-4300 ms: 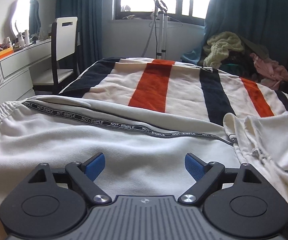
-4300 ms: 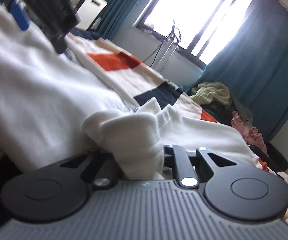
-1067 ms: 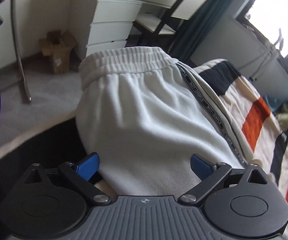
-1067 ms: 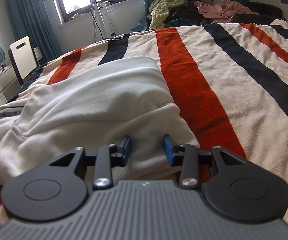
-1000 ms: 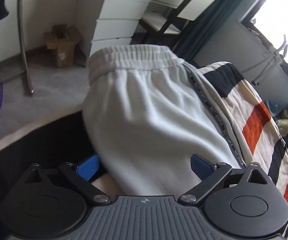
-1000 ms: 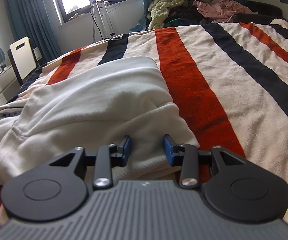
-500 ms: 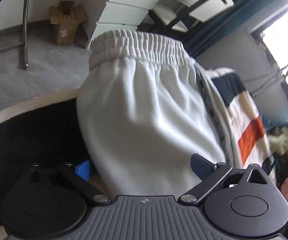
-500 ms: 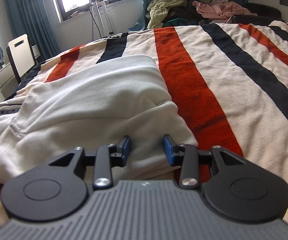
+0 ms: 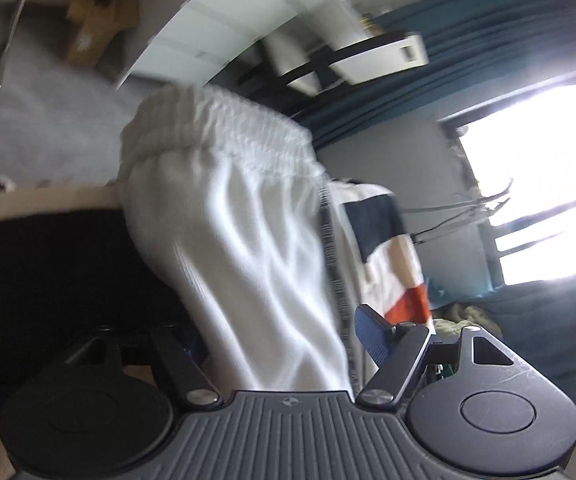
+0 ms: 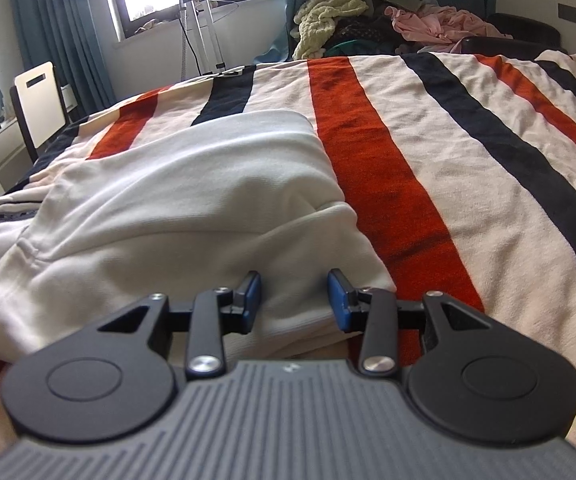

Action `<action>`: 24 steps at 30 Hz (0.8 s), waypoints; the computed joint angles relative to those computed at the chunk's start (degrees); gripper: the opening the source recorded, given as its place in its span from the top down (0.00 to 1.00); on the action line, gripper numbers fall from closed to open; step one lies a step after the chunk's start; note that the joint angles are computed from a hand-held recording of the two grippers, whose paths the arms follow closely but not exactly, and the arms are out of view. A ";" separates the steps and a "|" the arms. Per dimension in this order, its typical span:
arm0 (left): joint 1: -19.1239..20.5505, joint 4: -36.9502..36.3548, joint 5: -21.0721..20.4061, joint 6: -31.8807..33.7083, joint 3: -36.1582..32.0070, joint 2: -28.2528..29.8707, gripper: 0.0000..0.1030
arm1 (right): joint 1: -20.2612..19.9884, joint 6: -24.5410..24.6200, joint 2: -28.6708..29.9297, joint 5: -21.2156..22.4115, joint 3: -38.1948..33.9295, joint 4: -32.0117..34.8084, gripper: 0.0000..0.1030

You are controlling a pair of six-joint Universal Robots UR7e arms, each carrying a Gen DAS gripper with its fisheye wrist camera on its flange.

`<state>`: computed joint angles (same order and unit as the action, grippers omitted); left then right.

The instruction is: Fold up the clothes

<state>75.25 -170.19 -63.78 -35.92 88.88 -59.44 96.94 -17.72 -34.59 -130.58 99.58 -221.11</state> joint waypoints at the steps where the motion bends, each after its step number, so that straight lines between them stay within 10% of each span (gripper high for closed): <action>1: 0.36 0.41 -0.10 -1.27 -0.23 0.09 0.31 | -0.01 0.01 0.00 0.03 0.05 -0.11 0.61; 9: 0.52 -1.32 5.34 -2.93 -1.13 1.05 0.40 | 1.60 -10.82 3.71 -0.59 -2.83 -12.96 0.62; 14: -1.62 0.01 11.84 7.29 -3.12 3.15 0.43 | 1.57 -12.32 4.08 0.08 -3.31 -11.98 0.62; 19: -4.36 -4.72 19.17 20.61 -5.25 6.99 0.72 | 1.50 -11.03 4.50 -1.72 -4.25 -8.43 0.62; 24: -5.51 -11.12 20.82 29.27 -5.74 8.83 0.83 | 1.53 -8.51 4.70 -3.43 -4.95 -7.64 0.44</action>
